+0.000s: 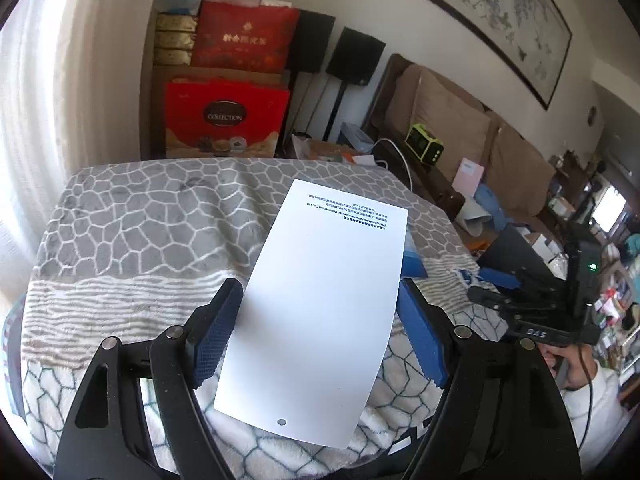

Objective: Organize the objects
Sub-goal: 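Lift the white card with the left tool while the right tool lifts the whale sticker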

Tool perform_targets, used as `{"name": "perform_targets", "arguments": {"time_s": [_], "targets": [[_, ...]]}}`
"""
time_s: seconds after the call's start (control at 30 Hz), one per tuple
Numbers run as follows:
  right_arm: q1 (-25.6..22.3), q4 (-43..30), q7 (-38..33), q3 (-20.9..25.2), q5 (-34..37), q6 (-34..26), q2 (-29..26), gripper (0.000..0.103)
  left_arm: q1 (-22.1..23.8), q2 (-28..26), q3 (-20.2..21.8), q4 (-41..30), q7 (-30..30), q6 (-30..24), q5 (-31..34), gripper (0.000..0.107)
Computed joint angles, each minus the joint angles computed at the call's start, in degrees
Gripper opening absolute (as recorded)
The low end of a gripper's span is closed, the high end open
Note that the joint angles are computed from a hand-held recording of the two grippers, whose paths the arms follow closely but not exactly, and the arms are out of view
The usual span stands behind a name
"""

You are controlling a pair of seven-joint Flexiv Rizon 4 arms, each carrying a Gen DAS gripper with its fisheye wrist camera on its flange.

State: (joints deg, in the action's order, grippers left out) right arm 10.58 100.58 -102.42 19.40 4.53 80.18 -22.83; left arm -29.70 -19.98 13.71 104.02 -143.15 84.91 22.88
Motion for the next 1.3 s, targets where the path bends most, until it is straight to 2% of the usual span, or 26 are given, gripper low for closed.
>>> {"name": "perform_targets", "arguments": {"time_s": [0.13, 0.23, 0.3, 0.33, 0.4, 0.47, 0.53, 0.57, 0.63, 0.7, 0.77, 0.87, 0.97, 1.0, 1.07, 1.3], "targets": [[1.16, 4.64, 2.02, -2.27, -0.81, 6.03, 2.7, 0.054, -1.15, 0.18, 0.93, 0.02, -1.48, 0.26, 0.89, 0.076], [6.63, 11.32, 7.21, -10.01, -5.29, 15.05, 6.05, 0.054, -2.44, -0.27, 1.69, -0.87, -2.93, 0.82, 2.48, 0.076], [11.95, 15.27, 10.56, -17.18, -7.8, 20.19, 8.07, 0.054, -3.1, -0.63, 1.83, -1.63, -3.15, 0.75, 3.07, 0.076], [12.21, 16.52, 11.75, -18.2, -8.95, 22.33, 8.51, 0.054, -3.37, -0.84, 1.75, -2.14, -3.1, 0.29, 3.15, 0.076], [9.72, 17.75, 12.33, -16.51, -9.04, 26.07, 8.64, 0.054, -2.85, -1.43, 0.2, -3.27, -1.88, -0.76, 2.32, 0.076], [9.97, 19.2, 13.85, -17.85, -8.25, 28.46, 9.12, 0.054, -2.69, -2.1, -0.85, -4.45, -1.12, -1.19, 1.62, 0.076], [7.11, 20.14, 15.95, -16.09, -8.96, 30.03, 9.36, 0.054, -2.72, -2.89, -1.81, -5.76, -0.16, -1.58, 0.77, 0.076], [7.01, 20.87, 16.53, -16.65, -7.98, 31.22, 9.92, 0.054, -3.07, -3.34, -1.89, -6.54, 0.02, -1.81, 0.57, 0.076], [3.99, 21.66, 19.03, -15.42, -10.32, 33.09, 10.48, 0.054, -3.55, -4.29, -2.32, -8.1, 0.71, -2.05, 0.04, 0.076], [4.22, 22.07, 17.96, -16.48, -7.69, 35.32, 11.63, 0.054, -4.04, -5.27, -2.83, -9.72, 1.46, -2.69, -0.88, 0.076], [1.65, 22.23, 19.78, -15.43, -8.96, 36.79, 11.93, 0.054, -4.68, -6.25, -3.11, -11.09, 1.57, -2.92, -1.84, 0.076], [2.71, 21.82, 16.87, -17.81, -5.68, 39.24, 11.85, 0.054, -5.84, -7.93, -3.9, -13.72, 3.72, -4.41, -3.84, 0.076], [0.82, 21.96, 17.25, -17.45, -5.24, 40.57, 12.13, 0.054, -13.34, -9.58, 2.52, -21.33, -1.5, -14.85, 3.46, 0.076], [-1.27, 22.23, 19.0, -16.54, -7.21, 41.51, 12.08, 0.054, -13.69, -9.85, 2.27, -22.6, -2.44, -15.83, 4.64, 0.076], [-1.64, 22.24, 18.86, -16.81, -6.68, 42.76, 12.12, 0.054, -12.77, -10.2, 0.2, -23.97, -3.43, -15.46, 5.37, 0.076], [-5.54, 22.85, 23.33, -16.02, -10.35, 45.46, 11.95, 0.054, -12.3, -12.88, -3.57, -30.84, -4.8, -19.94, 9.07, 0.076]]}}
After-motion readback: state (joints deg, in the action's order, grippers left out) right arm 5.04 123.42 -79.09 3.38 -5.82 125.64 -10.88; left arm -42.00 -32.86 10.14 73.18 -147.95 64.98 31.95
